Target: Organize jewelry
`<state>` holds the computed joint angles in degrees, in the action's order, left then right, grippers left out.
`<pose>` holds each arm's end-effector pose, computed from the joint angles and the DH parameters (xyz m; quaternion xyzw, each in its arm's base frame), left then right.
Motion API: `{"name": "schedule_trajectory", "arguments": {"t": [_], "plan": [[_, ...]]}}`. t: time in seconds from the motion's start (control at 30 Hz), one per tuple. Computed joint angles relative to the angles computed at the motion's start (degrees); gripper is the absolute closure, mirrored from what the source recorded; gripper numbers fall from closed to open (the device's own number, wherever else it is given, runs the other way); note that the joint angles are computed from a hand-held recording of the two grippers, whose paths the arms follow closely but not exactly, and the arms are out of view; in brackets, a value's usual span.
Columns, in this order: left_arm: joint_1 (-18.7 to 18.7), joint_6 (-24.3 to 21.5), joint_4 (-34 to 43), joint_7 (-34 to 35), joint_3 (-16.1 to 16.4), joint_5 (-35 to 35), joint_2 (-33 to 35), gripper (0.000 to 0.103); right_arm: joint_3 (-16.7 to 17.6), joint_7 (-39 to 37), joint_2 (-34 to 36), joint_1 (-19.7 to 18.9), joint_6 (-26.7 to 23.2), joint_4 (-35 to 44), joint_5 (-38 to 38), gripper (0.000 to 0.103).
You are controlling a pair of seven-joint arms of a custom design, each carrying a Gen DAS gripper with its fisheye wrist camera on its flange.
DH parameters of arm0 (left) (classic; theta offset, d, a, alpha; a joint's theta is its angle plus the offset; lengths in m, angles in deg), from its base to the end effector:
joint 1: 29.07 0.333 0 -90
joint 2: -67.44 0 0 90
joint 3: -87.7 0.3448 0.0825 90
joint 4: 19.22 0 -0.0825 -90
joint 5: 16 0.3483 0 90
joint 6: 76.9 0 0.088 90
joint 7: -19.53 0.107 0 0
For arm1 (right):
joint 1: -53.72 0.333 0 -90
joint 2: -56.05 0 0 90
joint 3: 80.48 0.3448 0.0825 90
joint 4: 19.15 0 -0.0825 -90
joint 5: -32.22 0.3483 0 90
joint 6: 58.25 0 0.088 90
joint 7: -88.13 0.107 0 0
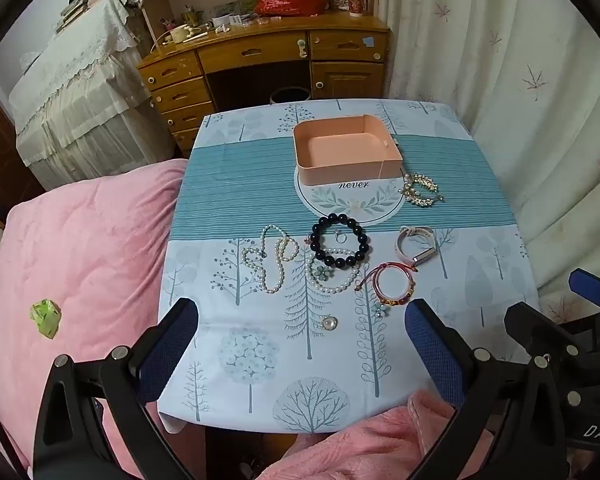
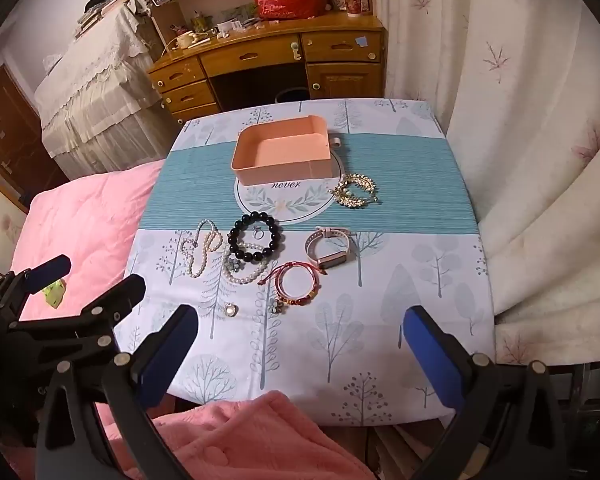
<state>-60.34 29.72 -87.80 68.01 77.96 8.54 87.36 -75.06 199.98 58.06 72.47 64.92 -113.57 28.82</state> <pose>0.5324 -0.3871 0.6540 -0.6765 0.6960 -0.1436 0.1934 0.5275 0.2328 0.6619 -0.7081 0.6666 -0.1110 0.2046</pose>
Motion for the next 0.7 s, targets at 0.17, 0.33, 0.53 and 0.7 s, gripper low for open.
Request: {"name": "schedule_trajectory", "arguments": {"t": [0.17,0.33,0.53,0.7], "plan": [[0.05,0.07,0.47,0.52,-0.13,-0.26,0.07,0.001,0.04,1.23,-0.79,0.09,2.18,-1.46,-0.58,0.0],[0.06,0.73,-0.49,0.08,-0.16,-0.32,-0.53,0.001,0.07,0.4,-0.89,0.08,1.13,-1.03,-0.97,0.0],[0.29,1.03,-0.71,0.16,-0.19,-0.53,-0.53,0.001,0.16,0.72,-0.71,0.27,0.88,-0.74,-1.41,0.0],[0.98,1.3,-1.64,0.39,-0.27,-0.65,-1.3,0.001,0.3,0.81,0.14,0.52,0.11,0.68,-1.98,0.0]]}}
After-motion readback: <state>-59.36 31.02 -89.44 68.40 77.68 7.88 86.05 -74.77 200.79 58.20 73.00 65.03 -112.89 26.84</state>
